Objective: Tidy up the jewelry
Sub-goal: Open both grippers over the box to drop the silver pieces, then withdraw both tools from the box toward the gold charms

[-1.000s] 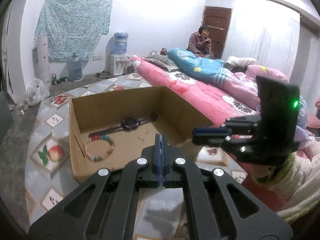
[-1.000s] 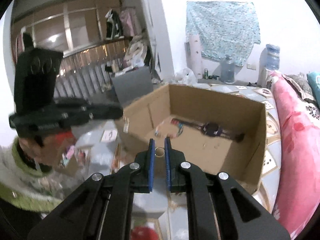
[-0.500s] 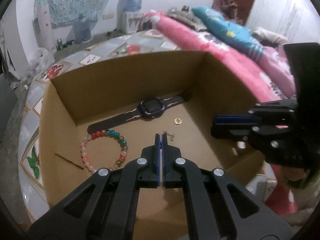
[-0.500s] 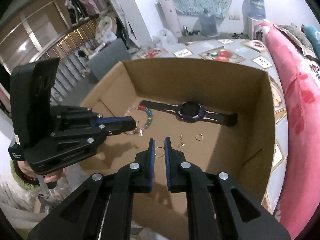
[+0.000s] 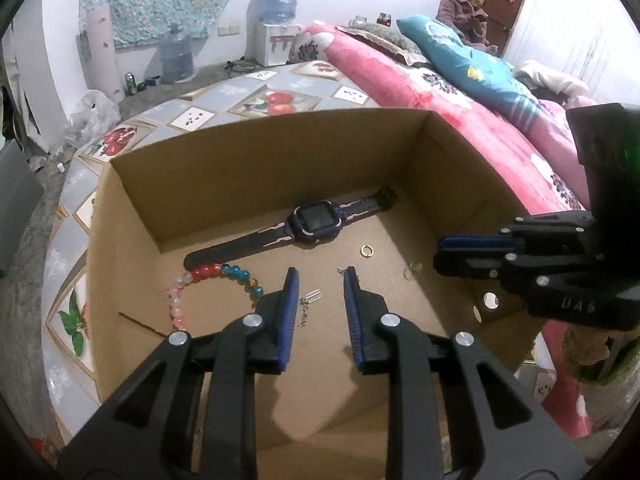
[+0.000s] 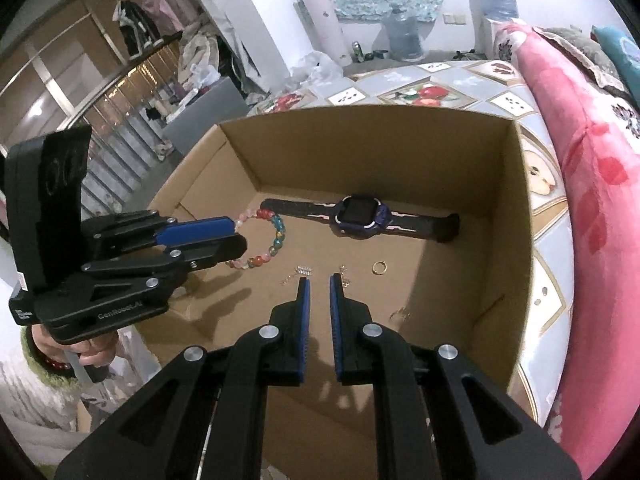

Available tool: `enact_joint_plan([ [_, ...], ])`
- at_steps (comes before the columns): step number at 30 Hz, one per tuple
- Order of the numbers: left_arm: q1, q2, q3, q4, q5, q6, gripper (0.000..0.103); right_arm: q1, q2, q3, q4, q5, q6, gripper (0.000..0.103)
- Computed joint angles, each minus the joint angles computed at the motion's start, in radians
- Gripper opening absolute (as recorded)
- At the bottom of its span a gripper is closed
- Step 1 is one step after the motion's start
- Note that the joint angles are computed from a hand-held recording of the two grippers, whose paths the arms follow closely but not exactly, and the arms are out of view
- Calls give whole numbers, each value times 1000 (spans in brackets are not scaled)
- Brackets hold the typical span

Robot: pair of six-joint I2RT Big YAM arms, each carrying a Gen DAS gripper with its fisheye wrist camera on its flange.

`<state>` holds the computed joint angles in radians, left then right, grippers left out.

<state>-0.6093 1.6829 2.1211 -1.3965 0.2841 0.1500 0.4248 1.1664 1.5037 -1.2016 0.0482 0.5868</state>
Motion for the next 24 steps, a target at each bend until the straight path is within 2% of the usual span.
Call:
enact_joint_plan([
  [6, 15, -80, -62, 61, 25, -12, 31, 18, -67, -19, 34, 36, 42, 11],
  [9, 27, -152, -127, 111, 52, -16, 38, 57, -118, -30, 54, 87, 63, 14],
  [10, 31, -179, -153, 126, 65, -18, 41, 75, -135, -35, 59, 112, 71, 17],
  [12, 41, -219, -191, 143, 91, -17, 48, 137, -182, -49, 66, 197, 92, 30],
  [16, 61, -332, -309, 190, 141, -11, 64, 277, -253, -72, 49, 383, 130, 43],
  [18, 66, -378, -359, 202, 164, -3, 69, 388, -274, -77, 3, 521, 177, 56],
  [19, 68, -406, -393, 205, 185, 7, 74, 436, -277, -79, -24, 577, 207, 59],
  [20, 67, -429, -421, 203, 197, 18, 76, 504, -276, -82, -74, 650, 261, 64],
  [22, 55, -471, -480, 203, 202, 37, 83, 584, -258, -85, -166, 719, 362, 70],
  [24, 25, -502, -537, 192, 174, 53, 84, 639, -228, -94, -273, 737, 486, 75],
])
